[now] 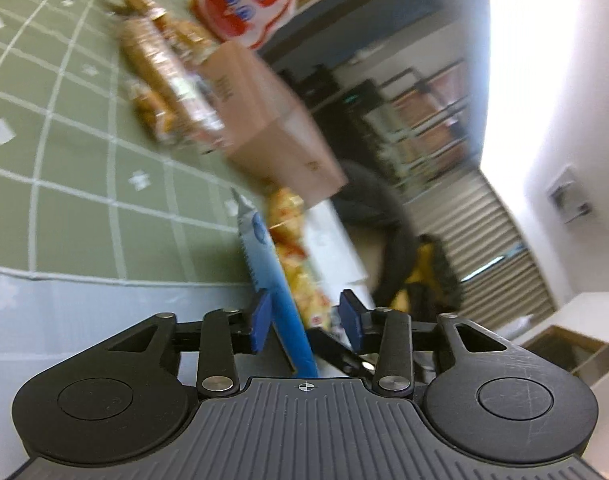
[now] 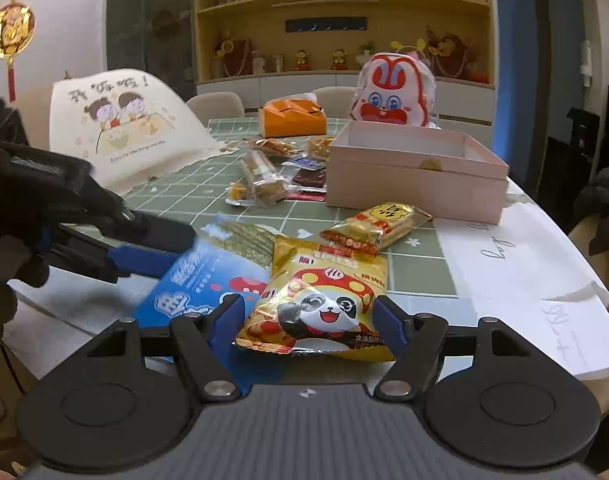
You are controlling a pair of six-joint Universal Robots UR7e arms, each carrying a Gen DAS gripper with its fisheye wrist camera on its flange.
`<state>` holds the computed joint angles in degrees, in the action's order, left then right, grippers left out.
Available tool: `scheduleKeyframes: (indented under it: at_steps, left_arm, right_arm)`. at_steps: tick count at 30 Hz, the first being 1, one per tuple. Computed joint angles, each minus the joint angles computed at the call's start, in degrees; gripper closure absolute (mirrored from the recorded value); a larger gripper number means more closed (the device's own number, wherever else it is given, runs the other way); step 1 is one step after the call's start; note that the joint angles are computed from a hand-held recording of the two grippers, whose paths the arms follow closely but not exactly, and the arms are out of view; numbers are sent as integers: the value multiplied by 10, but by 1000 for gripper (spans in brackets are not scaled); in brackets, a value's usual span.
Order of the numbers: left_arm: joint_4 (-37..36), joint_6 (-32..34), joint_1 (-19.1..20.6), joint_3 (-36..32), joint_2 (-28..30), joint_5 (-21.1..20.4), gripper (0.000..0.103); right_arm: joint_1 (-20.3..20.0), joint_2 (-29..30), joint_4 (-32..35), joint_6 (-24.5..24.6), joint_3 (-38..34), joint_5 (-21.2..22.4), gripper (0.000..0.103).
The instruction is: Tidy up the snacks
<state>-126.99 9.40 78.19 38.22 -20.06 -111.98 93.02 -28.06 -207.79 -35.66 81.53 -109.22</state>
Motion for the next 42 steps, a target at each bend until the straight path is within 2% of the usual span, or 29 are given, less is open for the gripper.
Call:
scheduleKeyframes:
  at_steps: [3, 6, 8, 9, 10, 11, 13, 15, 16, 18, 19, 20, 22, 23, 24, 26, 29, 30, 31, 34, 35, 39, 42]
  left_arm:
    - [-7, 9, -7, 8, -2, -1, 64]
    - [17, 8, -11, -13, 15, -24, 64]
    - [10, 5, -18, -3, 13, -4, 64]
    - [-6, 9, -23, 14, 4, 21, 64]
    - [-34, 14, -32, 41, -10, 64, 64]
    - [-74, 21, -43, 75, -27, 123, 64]
    - [-151, 43, -60, 132, -53, 212, 64]
    - [-198, 47, -69, 165, -68, 261, 64]
    - [-208, 43, -70, 172, -72, 269, 64]
    - [-226, 33, -71, 181, -77, 278, 64]
    - [-231, 32, -71, 184, -78, 281, 64]
    - [-236, 33, -71, 186, -79, 284, 64]
    - [-233, 32, -71, 188, -81, 285, 64]
    - [-229, 31, -69, 186, -81, 282, 64]
    - [-227, 29, -69, 186, -82, 280, 64]
    - [-232, 27, -66, 186, -83, 276, 64]
    - [-251, 18, -63, 193, -88, 277, 64]
    - [-255, 16, -62, 193, -89, 278, 64]
    - [-259, 14, -61, 196, -91, 279, 64]
    - [-265, 12, -57, 195, -92, 276, 64]
    - [-265, 10, -56, 193, -91, 276, 64]
    - [-259, 7, -54, 179, -84, 275, 64]
    - [-260, 14, -54, 178, -83, 275, 64]
  right_arm:
    - [0, -3, -10, 11, -1, -15, 39]
    - [-7, -8, 2, 32, 4, -5, 38]
    - [-8, -7, -7, 27, 7, -4, 38]
    - [-8, -9, -9, 28, 10, -1, 38]
    - [-8, -11, -11, 27, 14, 1, 38]
    - [-6, -11, -17, 22, 15, -6, 38]
    - [3, -8, -32, 3, 16, -27, 38]
    - [5, -25, -12, 0, 38, 0, 38]
    - [5, -36, 16, 10, 49, 18, 38]
    - [7, -50, 84, 35, 52, 41, 37]
    - [11, -49, 104, 40, 47, 38, 32]
    - [17, -42, 112, 42, 35, 19, 26]
    - [31, -11, 89, 23, -2, -38, 24]
    - [36, 7, 72, 10, -24, -64, 20]
    - [38, 15, 74, 12, -40, -78, 18]
    - [35, 12, 103, 35, -48, -59, 18]
    - [28, -12, 168, 56, -33, 27, 18]
    - [29, -14, 193, 55, -37, 33, 18]
    - [34, -5, 195, 49, -50, 15, 18]
    - [45, 46, 131, -2, -105, -88, 18]
    - [44, 51, 136, -1, -115, -101, 18]
    - [32, 32, 180, 69, -110, -53, 14]
    - [29, 23, 206, 70, -99, -10, 14]
